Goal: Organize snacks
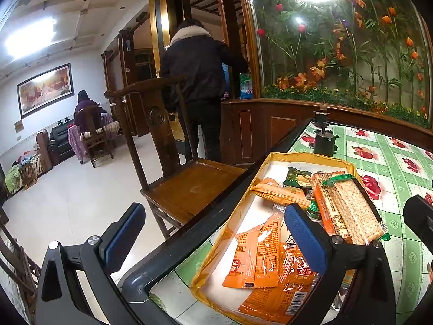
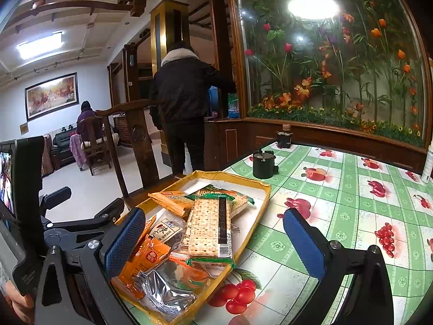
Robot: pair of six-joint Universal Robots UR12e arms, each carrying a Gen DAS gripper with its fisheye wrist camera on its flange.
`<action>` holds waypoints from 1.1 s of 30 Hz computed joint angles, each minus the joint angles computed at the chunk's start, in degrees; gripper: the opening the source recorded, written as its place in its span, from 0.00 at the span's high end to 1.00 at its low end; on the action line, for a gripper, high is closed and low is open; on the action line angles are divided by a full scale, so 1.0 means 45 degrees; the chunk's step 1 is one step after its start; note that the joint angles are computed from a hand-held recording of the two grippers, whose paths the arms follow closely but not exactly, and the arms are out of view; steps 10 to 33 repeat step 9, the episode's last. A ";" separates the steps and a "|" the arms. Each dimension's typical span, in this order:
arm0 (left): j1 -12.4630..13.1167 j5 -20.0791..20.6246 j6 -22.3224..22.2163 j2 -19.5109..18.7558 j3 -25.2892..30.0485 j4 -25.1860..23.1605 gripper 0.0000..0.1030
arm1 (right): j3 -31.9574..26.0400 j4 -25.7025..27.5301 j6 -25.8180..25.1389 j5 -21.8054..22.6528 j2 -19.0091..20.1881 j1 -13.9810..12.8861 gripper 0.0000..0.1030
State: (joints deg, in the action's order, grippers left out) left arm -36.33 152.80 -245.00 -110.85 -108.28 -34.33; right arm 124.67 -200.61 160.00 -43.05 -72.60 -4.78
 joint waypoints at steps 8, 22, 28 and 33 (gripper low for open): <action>-0.0004 -0.0132 -0.0190 0.0019 0.0053 -0.0485 0.00 | 0.0012 -0.0013 0.0073 -0.0011 0.0041 0.0047 0.00; -0.0003 -0.0130 -0.0262 0.0015 0.0064 -0.0532 0.00 | -0.0008 -0.0021 0.0107 -0.0023 0.0062 0.0060 0.00; -0.0003 -0.0130 -0.0262 0.0015 0.0064 -0.0532 0.00 | -0.0008 -0.0021 0.0107 -0.0023 0.0062 0.0060 0.00; -0.0003 -0.0130 -0.0262 0.0015 0.0064 -0.0532 0.00 | -0.0008 -0.0021 0.0107 -0.0023 0.0062 0.0060 0.00</action>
